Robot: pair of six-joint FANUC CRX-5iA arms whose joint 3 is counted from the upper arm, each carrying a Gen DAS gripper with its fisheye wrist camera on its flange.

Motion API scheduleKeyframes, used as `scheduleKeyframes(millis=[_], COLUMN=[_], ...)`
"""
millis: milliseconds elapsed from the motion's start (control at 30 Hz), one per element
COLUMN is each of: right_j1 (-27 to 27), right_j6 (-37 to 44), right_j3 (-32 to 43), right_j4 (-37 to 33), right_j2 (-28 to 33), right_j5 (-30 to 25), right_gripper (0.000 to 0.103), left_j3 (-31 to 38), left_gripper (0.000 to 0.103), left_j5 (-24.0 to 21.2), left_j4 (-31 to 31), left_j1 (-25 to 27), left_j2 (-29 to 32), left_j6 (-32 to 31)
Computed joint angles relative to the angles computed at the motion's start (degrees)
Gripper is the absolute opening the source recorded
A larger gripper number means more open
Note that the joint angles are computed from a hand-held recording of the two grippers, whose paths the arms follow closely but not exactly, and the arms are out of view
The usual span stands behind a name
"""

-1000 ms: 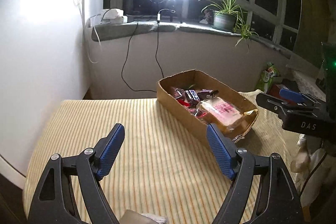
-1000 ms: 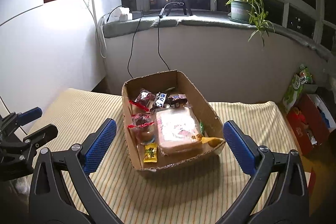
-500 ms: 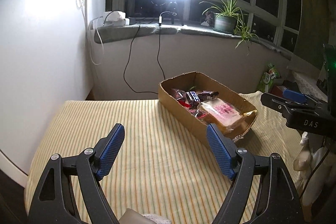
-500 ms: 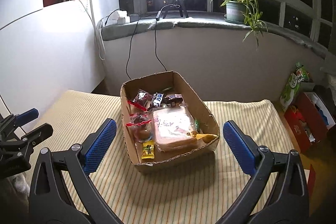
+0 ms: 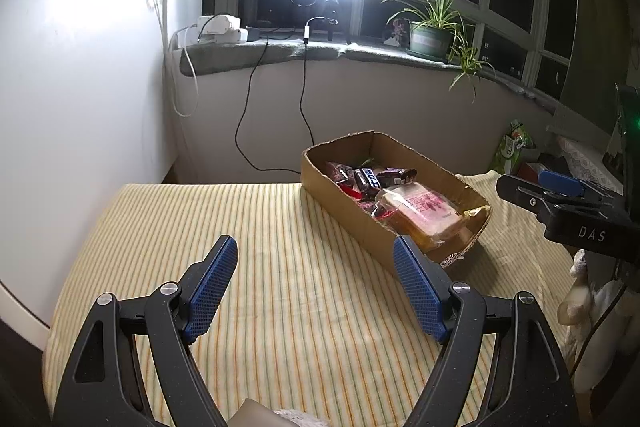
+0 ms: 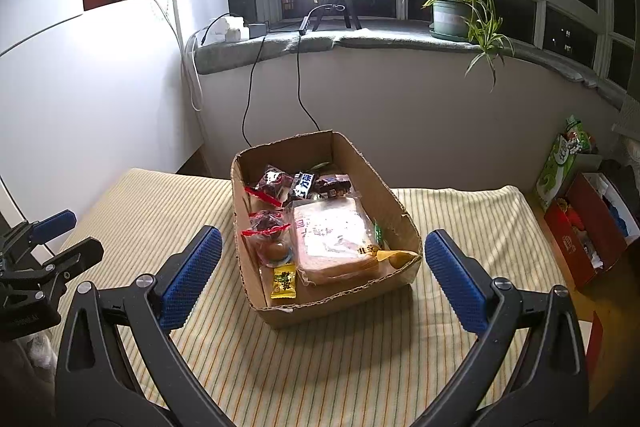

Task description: Organize snacks

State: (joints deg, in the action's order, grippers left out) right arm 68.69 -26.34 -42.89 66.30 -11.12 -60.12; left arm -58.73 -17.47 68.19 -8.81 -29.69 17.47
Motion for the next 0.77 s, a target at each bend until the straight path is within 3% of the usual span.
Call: scheduleKeyframes(millis=[767], right_j1=[0.1], right_j6=[0.3], right_j3=[0.1], right_j4=[-0.7], right_j2=[0.0], right_j5=[-0.2], right_gripper=[0.103], left_j3=[-0.7], left_gripper=[0.08], left_j5=[1.8], left_j4=[0.6], left_j1=[-0.6], left_j2=[-0.5], left_j6=[-0.2])
